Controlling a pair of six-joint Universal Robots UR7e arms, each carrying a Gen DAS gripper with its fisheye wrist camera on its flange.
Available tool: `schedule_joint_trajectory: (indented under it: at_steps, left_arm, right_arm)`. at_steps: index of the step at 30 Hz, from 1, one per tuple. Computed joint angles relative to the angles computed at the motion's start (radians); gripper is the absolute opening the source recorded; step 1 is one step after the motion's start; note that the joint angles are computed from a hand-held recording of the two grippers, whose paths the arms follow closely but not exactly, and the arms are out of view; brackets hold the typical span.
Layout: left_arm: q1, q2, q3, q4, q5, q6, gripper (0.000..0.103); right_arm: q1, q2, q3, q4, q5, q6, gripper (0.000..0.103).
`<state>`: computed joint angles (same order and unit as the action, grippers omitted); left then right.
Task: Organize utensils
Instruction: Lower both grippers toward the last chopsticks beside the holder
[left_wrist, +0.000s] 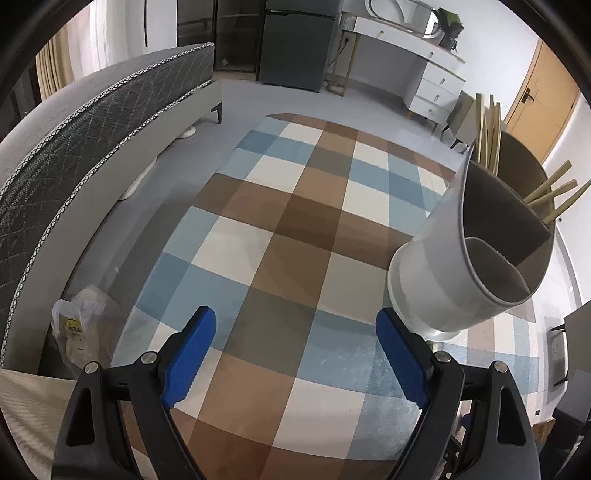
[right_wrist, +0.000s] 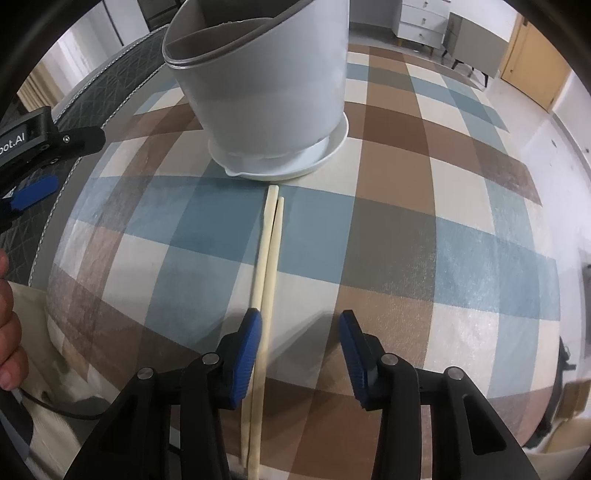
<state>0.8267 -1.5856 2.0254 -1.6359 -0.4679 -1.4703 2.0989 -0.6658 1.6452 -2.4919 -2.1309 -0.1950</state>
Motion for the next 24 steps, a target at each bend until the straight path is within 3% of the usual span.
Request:
schedule_joint_trajectory:
  at_steps: [11,14,20,24]
  left_arm:
    - [0.006,0.0,-0.003,-0.016,-0.022,0.017,0.085]
    - [0.01,-0.001,-0.002,-0.034,-0.031,0.031,0.085]
    - [0.014,-0.004,-0.002,-0.044,-0.038,0.037,0.085]
    - [0.022,-0.005,-0.002,-0.063,-0.055,0.049,0.085]
  right_arm:
    - [0.029,0.011,0.025,-0.062,-0.064,-0.084,0.038]
    - [0.048,0.028,0.036,-0.094,-0.113,-0.135,0.031]
    - [0.041,0.027,0.031,-0.086,-0.087,-0.117,0.027]
    - [0.042,0.019,0.038,-0.072,-0.069,-0.147,0.006]
